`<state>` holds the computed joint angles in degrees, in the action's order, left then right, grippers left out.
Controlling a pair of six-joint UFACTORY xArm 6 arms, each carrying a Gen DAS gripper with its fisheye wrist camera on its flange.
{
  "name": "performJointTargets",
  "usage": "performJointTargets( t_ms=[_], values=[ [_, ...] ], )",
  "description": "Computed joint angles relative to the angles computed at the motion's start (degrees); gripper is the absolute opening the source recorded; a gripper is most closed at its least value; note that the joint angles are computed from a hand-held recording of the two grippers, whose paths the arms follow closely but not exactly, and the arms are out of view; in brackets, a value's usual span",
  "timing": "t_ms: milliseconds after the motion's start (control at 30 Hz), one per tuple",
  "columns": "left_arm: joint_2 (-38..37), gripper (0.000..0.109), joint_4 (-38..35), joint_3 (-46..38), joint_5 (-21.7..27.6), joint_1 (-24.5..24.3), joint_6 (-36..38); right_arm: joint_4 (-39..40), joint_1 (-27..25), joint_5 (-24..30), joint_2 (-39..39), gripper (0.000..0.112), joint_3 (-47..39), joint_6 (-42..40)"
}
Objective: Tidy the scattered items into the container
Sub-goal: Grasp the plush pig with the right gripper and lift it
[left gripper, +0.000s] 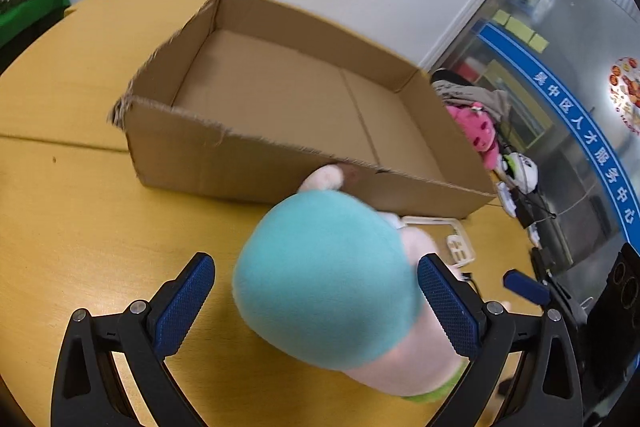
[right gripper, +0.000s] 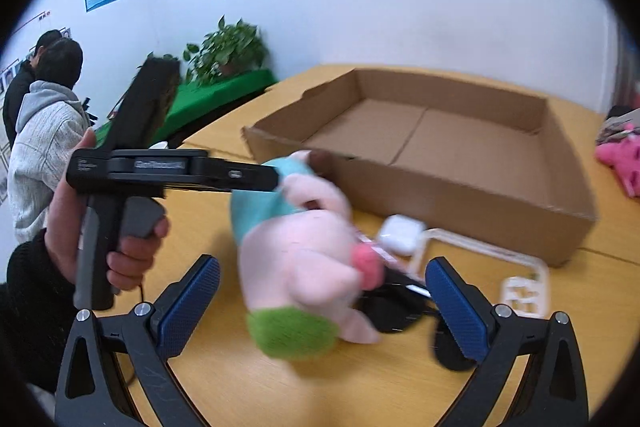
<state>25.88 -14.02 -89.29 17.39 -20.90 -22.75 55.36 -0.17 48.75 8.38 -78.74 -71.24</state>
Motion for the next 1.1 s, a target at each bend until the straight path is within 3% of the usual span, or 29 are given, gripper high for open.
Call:
performJointTargets(
  t_ms=[267,433,567,667,833,967,1100],
  values=[
    [3.3,0.101,-7.4,-3.3,1.5,-1.0,6.6,-10.6,4.7,-5.0,5.2,0.098,-1.9,8.8],
    [2.8,0.095,-11.5,-2.5,1.2,-1.1,10.2,-10.5,5.8,-8.6,4.7,0.092,0.1,9.5],
    [1.6,0.088,-13.3,-1.3,0.7,-1.3,11.0,-9.4,5.9,-9.6,4.5,0.081,0.5,8.9],
    [-0.2,0.086,-11.5,0.5,-0.3,-1.7,9.3,-7.4,4.8,-6.9,4.1,0.076,-0.2,8.7],
    [-3.5,0.086,-5.8,1.3,-1.3,-2.1,5.2,-4.3,4.5,-7.1,0.2,0.075,1.1,6.2],
    [-3.8,0.086,3.6,-3.4,0.9,-1.7,0.1,-2.2,3.8,-5.9,-0.6,0.075,-1.5,5.7],
    [-1.0,0.086,6.5,-13.2,5.5,-1.0,0.9,-1.4,3.5,-5.2,0.8,0.075,-7.3,5.8]
  ],
)
